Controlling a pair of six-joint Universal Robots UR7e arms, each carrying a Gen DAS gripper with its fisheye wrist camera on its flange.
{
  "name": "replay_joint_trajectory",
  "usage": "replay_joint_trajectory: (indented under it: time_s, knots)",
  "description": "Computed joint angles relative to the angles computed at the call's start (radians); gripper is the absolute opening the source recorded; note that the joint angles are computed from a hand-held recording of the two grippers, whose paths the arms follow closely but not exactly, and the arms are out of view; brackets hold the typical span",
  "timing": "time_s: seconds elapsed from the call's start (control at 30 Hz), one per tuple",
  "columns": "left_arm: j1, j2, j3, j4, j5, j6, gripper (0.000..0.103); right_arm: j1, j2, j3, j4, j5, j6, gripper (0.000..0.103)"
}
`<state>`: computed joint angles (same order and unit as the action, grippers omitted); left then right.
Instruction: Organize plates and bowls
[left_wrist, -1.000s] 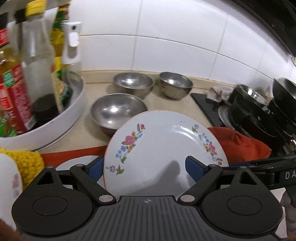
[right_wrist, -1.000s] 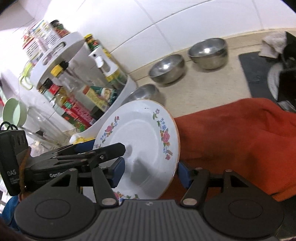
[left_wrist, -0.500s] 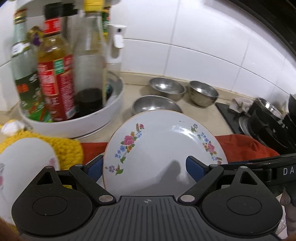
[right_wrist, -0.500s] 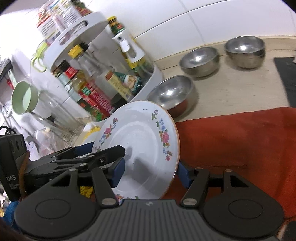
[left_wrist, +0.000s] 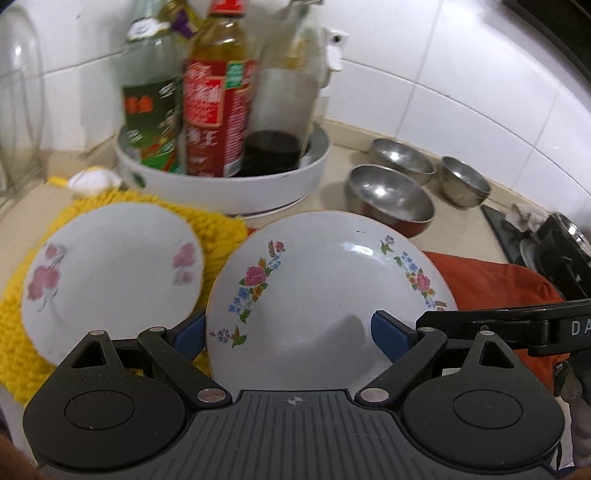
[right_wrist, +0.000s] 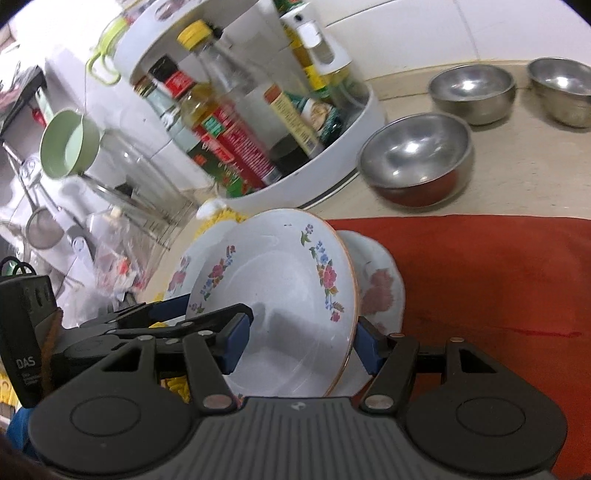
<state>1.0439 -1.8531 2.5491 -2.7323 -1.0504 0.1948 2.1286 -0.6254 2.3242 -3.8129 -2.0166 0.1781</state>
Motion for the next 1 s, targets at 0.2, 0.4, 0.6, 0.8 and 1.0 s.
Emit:
replay_joint_trajectory:
  time_s: [0.2,0.4,0.6,0.8,1.0]
  knots:
    - [0.024,-0.002,-0.003,0.005,0.006,-0.003,0.095,-0.006,0.015,-0.034,0.045,0.010,-0.011,0.057]
    - [0.029,0.022,-0.009,-0.001,0.001,0.003,0.095,-0.012,0.019,-0.046,0.068,-0.005,-0.005,0.057]
    - [0.047,0.060,-0.019,-0.009,-0.017,0.010,0.095,-0.014,0.017,-0.049,0.078,-0.032,-0.003,0.057]
    - [0.061,0.097,-0.030,-0.034,-0.024,0.021,0.095,-0.018,0.018,-0.065,0.103,-0.057,-0.001,0.057]
    - [0.085,0.133,-0.046,-0.035,-0.045,0.023,0.093,-0.025,0.016,-0.077,0.126,-0.072,0.000,0.057]
